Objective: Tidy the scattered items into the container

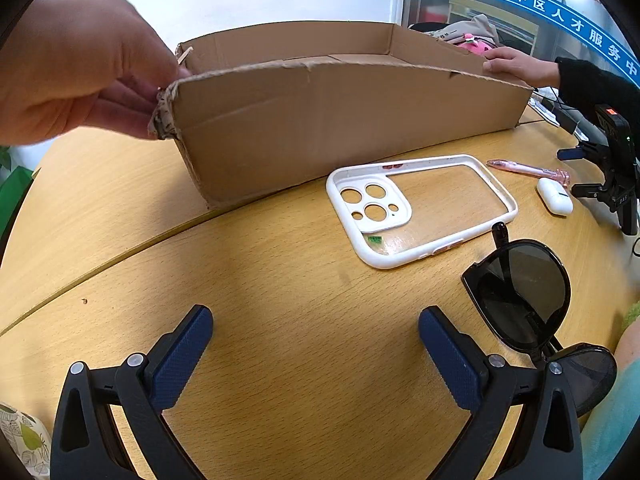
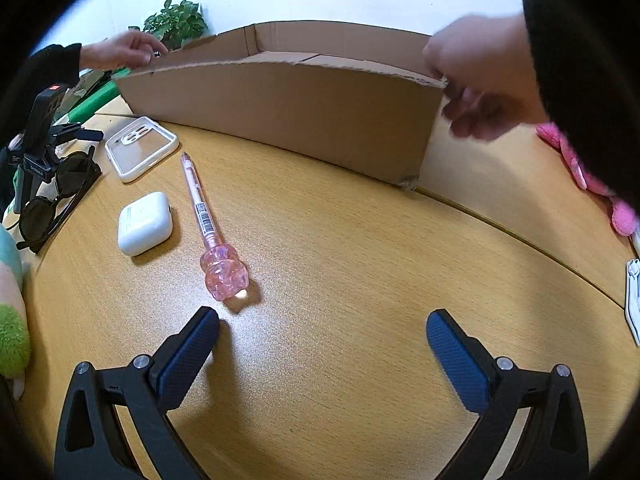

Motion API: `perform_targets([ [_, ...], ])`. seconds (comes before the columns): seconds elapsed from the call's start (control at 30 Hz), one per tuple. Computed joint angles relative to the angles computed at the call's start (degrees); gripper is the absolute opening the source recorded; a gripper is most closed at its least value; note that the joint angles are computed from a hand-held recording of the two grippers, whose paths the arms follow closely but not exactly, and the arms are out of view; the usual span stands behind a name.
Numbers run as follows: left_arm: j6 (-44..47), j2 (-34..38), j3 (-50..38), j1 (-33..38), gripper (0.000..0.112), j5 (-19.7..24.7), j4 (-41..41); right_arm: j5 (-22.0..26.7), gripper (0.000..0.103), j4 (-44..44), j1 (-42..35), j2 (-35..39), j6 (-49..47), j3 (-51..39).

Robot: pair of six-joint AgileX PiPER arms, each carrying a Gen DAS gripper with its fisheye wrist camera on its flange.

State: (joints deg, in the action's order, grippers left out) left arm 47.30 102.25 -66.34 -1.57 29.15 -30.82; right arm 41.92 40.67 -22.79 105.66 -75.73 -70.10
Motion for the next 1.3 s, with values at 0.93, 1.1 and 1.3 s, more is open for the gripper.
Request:
perform_targets([
  [0.93, -0.34, 0.00, -0.04, -0.10, 0.103, -0.05, 0.18, -0.08, 0.103, -0.02, 0.05, -0.07, 0.12, 0.08],
  [1.1, -0.52, 0.28, -0.17, -0.15, 0.103, -0.28, 0.28, -0.26, 0.103, -0.04, 0.13, -0.15, 0.18, 0.18],
  [1.3, -3.58, 0.97, -1.42, -1.47, 0.103, -0.47, 2.05, -2.93, 0.103, -0.83, 1.62, -1.28, 4.09, 1.78],
])
